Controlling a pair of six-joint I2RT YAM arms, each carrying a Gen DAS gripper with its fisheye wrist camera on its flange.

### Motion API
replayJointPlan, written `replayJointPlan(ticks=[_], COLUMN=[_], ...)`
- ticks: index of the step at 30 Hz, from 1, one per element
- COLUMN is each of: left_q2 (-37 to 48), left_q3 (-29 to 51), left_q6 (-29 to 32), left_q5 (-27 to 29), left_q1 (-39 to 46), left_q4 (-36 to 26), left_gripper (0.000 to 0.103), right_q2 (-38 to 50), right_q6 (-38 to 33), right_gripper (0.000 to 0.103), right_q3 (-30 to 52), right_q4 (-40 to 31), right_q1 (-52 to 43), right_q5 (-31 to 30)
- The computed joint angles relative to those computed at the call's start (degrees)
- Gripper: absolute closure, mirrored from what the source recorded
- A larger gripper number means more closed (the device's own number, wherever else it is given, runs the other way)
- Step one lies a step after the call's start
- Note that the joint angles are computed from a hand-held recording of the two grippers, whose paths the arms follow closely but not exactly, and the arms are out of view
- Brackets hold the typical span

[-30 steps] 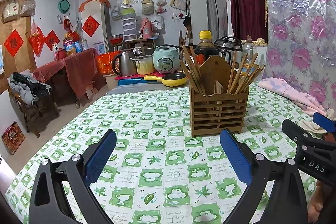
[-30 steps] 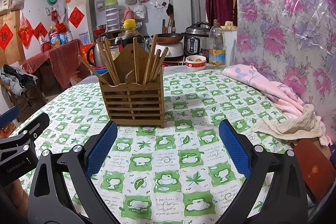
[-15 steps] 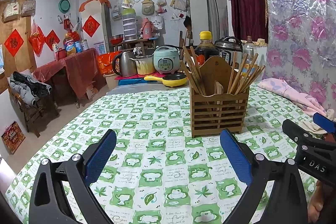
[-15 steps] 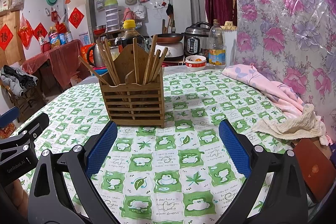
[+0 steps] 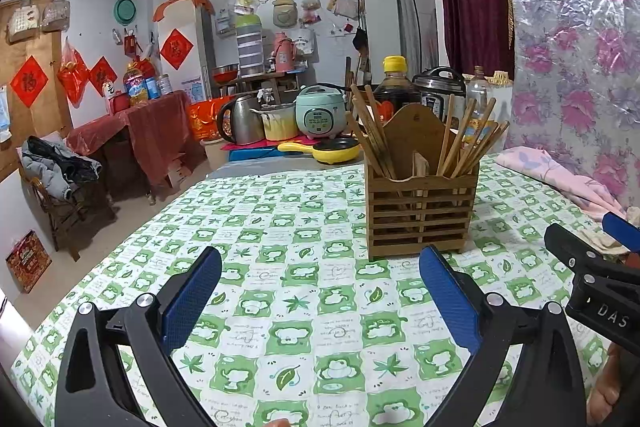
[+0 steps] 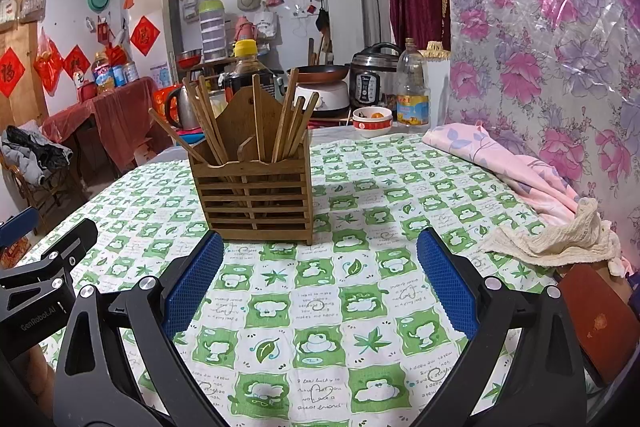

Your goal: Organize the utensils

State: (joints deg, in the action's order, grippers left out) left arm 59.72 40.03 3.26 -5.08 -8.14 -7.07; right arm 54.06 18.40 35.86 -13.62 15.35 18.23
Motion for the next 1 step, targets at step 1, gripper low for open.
replayJointPlan(ticks=[1], left_q2=[0.0], left_q3=[-0.09], left_q6=[0.06], left_q5=[-0.01], left_q1=[-0.05], left_q4=[0.14], left_gripper=[0.006], right_q2=[-0.24], right_q6=[-0.21], right_gripper=[0.009], right_q3=[-0.07], right_q4=[-0.11], right_q1=[-0.33], right_q5=[-0.29])
